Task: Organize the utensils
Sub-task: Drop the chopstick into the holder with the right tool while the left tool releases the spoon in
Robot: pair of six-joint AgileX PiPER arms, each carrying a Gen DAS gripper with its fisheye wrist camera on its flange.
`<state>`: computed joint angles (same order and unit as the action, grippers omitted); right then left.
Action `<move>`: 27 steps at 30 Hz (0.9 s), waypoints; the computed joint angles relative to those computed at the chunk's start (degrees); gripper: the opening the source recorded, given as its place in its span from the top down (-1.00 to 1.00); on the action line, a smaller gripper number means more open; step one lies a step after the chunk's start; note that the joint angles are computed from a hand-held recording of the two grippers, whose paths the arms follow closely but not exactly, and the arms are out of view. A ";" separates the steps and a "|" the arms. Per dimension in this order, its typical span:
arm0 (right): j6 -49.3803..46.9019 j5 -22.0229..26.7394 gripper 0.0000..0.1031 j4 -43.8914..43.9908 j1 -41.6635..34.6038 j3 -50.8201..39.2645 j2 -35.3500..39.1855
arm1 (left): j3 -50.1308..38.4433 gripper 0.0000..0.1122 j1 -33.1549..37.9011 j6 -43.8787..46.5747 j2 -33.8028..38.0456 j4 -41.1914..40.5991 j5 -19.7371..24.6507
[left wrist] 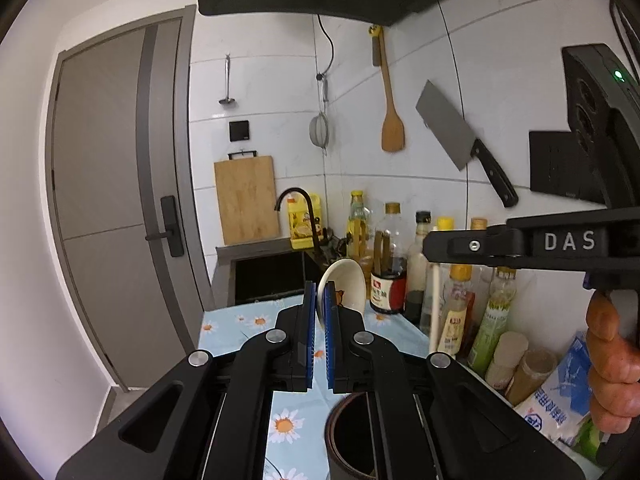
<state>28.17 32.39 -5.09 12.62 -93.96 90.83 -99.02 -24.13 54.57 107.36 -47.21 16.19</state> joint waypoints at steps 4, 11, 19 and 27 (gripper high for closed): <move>0.30 -0.69 0.89 0.06 0.31 1.13 0.44 | 1.48 0.94 0.07 4.22 0.23 -4.00 0.59; -1.95 -0.50 0.65 4.44 -0.43 2.17 0.60 | 1.42 0.83 0.48 -0.73 0.78 -0.36 5.04; -1.73 -1.27 0.64 6.60 -1.50 4.77 -1.64 | 2.03 0.81 1.85 -4.19 -0.28 0.24 7.71; -1.38 -1.00 0.64 7.19 -1.50 6.43 -4.24 | 3.34 0.80 3.23 -4.98 -2.11 -0.83 9.15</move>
<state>26.78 31.39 2.10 11.11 -87.53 86.59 -95.68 -20.90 49.58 105.25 -48.04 25.34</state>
